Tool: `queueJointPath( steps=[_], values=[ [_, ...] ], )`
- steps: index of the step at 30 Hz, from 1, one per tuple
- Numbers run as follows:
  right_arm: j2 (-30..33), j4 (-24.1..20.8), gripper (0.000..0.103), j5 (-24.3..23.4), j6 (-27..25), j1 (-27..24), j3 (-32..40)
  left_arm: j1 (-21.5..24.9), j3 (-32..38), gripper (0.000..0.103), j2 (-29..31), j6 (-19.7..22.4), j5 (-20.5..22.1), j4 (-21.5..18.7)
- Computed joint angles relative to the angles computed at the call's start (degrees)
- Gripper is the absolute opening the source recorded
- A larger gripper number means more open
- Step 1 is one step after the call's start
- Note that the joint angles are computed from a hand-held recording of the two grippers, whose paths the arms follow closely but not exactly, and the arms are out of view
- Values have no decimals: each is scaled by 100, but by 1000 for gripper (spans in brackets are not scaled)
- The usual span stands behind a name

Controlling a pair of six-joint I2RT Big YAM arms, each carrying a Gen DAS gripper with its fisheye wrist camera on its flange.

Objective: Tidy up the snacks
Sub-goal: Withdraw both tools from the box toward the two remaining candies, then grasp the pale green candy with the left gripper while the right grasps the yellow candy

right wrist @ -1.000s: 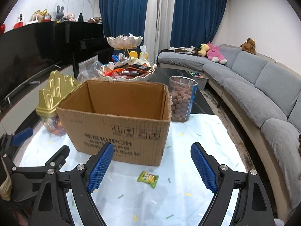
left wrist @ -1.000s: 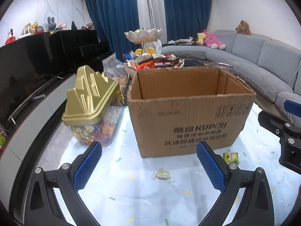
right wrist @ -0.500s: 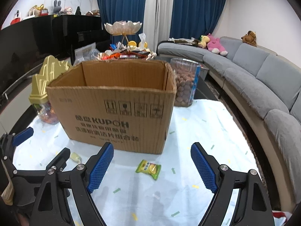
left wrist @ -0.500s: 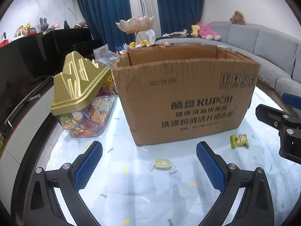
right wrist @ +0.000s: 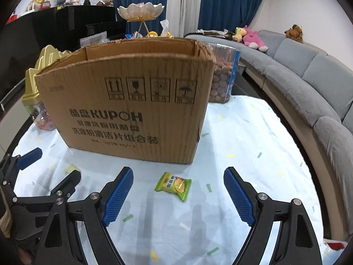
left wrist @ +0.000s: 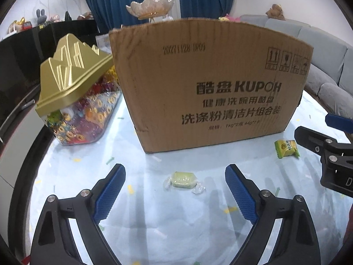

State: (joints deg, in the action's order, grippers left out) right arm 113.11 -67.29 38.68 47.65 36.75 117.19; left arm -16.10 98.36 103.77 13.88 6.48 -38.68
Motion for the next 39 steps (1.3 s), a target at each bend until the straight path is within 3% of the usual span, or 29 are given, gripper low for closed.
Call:
queueJointPath(
  steps=[14,16,23,27,31,34,39],
  values=[
    [323,-196,85,-443,134,-215,214,-8,770,79,593,-186,80,-766],
    [409,-262,85,-567,117,-256,313,5,912,70,702,-175,69,-919],
    [552,-281,83,-818,66,-392,480,84,1214,60,950,-198,156,-1076],
    [665,-290,63,-1052,12,-462,583,146,1252,54,991,-218,298,-1134],
    [644,-147,54,-1144,-7,-499,525,171,1244,42,1000,-170,342,-1102],
    [676,-200,41,-1189,-37,-521,613,137,1118,38,919,-177,337,-1047],
    [630,-56,32,-1262,-87,-545,532,85,869,32,731,-186,334,-966]
  ],
)
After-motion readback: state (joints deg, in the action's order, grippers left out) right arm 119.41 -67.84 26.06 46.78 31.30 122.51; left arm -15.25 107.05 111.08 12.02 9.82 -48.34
